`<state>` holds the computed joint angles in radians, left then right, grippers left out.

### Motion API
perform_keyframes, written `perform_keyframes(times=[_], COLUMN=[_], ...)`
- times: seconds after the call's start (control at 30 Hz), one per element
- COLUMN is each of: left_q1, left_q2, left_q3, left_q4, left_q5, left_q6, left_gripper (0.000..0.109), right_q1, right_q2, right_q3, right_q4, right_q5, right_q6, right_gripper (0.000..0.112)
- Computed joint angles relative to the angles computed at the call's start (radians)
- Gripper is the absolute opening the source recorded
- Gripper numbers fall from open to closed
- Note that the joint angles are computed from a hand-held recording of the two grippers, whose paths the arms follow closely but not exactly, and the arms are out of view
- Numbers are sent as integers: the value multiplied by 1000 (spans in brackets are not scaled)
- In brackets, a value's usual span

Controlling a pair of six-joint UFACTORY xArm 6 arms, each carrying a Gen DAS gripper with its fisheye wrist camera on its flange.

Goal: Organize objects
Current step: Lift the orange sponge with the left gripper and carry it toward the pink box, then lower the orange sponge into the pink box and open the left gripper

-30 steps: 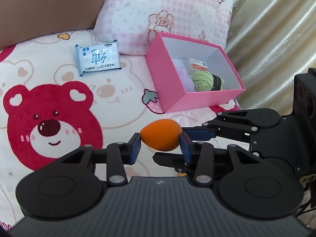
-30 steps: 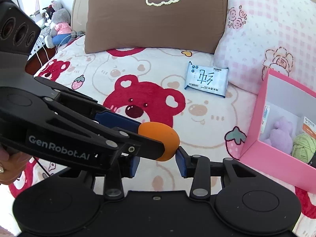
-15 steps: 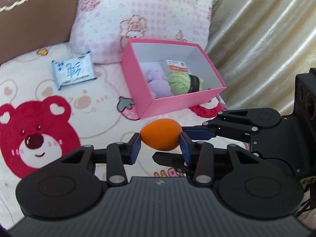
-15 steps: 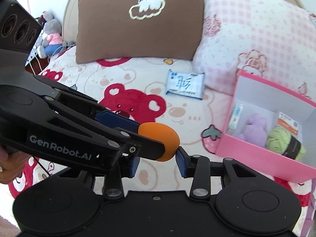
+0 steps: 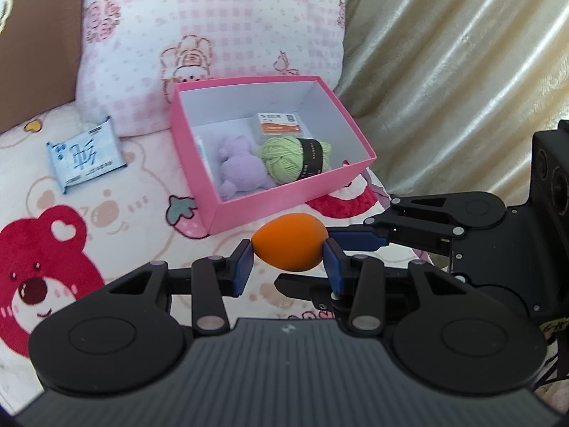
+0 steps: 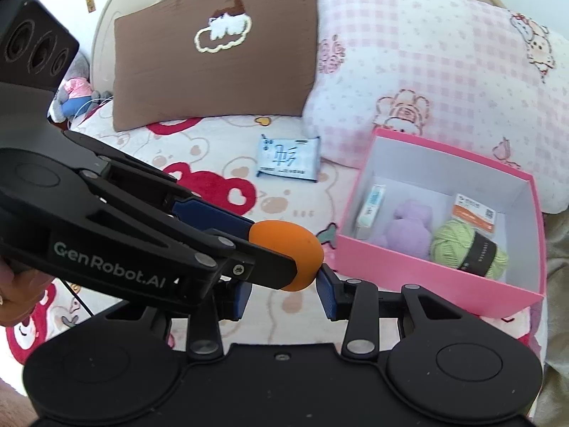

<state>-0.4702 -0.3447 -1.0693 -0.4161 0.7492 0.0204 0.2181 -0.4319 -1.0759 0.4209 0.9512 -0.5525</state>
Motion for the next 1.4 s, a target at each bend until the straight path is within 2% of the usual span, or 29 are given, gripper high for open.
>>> perform_keyframes(times=[0.13,0.33,0.5,0.87,1.07,1.13,1.23,1.4], left_q1=[-21,-23,-13,0,1,13,22,21], left_q2=[55,138,217,450,599,650,712,816], left_q3=[-48,-122,-174,-406,-554,-606,-660,-771], left_q4=[5,18,1,-15,38,18,-12,12], left_q5=[-18,-16,-55,-37,-59,-50,-64,-44], left_q6=[-6,-11,-10,31,-25,-41,-51,-106], left_gripper=[40,41,41,41,41,41,42,42], right_q1=[-25,-81,-96,-129,-139,-150,-156,-166], right_q2=[8,61,119,276,415,475,540,639], right_q3=[-3,-33,-48,-140,-252,-316,-378,-475], right_q4=[-8,75,133,158,148,144,131,91], right_q5=[-29,-24,-81,-157,-186,-153,-150,-125], right_q6=[-21,-95,-161,-192,-215,-211,-218,-164], right_gripper=[46,46,46,46,46,46,46,46])
